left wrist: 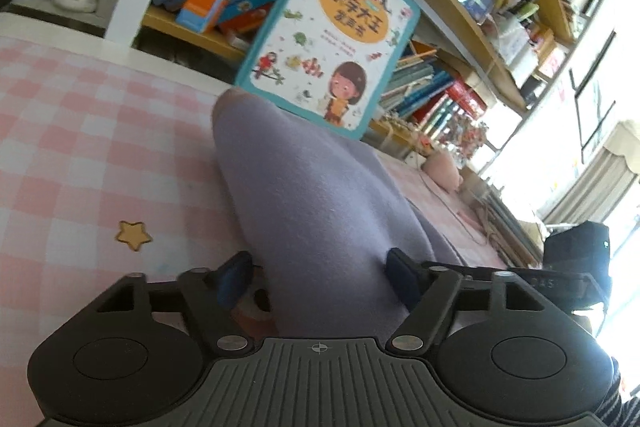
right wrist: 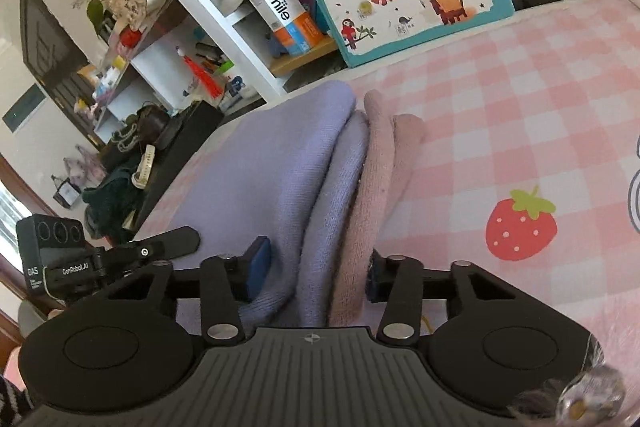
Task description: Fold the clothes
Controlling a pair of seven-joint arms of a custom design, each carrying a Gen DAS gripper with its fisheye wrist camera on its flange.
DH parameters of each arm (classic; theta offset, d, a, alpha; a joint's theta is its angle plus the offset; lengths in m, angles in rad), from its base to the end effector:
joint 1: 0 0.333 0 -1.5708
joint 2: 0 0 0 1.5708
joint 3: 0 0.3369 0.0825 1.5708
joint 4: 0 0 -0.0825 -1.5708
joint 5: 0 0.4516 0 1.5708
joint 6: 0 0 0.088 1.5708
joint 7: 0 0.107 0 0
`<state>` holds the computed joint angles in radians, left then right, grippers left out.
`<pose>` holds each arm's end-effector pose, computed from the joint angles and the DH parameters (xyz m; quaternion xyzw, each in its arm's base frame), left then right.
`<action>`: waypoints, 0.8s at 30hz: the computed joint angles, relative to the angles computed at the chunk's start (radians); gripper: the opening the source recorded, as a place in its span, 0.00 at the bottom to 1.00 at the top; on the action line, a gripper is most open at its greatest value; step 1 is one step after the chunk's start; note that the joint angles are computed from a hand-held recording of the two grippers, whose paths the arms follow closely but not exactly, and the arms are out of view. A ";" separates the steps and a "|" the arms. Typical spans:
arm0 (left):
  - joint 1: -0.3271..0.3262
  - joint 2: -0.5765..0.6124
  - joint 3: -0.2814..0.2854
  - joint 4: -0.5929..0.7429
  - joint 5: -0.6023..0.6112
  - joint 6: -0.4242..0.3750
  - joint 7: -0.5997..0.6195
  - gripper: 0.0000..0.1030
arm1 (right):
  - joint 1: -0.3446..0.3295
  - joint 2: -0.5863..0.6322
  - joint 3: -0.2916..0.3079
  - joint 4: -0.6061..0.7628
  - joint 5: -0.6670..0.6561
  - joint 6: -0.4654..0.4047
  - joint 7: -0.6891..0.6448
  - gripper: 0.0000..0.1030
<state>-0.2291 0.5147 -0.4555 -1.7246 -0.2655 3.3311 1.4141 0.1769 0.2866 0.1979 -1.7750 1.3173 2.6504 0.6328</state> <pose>0.6521 -0.4175 0.4226 -0.5836 0.6105 -0.5311 0.0679 0.6967 0.2334 0.4370 -0.6792 0.5325 0.0255 0.5044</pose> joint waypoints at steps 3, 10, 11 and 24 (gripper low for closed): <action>-0.027 -0.008 0.030 -0.007 -0.001 0.012 0.007 0.64 | 0.004 -0.006 0.006 -0.007 0.014 0.027 -0.055 0.35; -0.075 -0.020 0.079 -0.014 -0.011 0.041 0.010 0.63 | 0.019 -0.016 0.011 -0.014 0.072 0.084 -0.172 0.33; -0.086 -0.022 0.090 -0.014 -0.015 0.046 0.012 0.63 | 0.020 -0.017 0.011 -0.014 0.082 0.086 -0.186 0.33; -0.343 -0.007 0.438 0.117 -0.174 -0.080 0.023 0.63 | 0.035 0.119 0.027 0.191 -0.075 0.083 -0.141 0.32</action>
<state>-0.5723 0.5076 -0.0180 -1.6080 -0.4394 3.2507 1.4375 0.2115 0.4053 0.2248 -1.5841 1.2418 2.7338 0.4915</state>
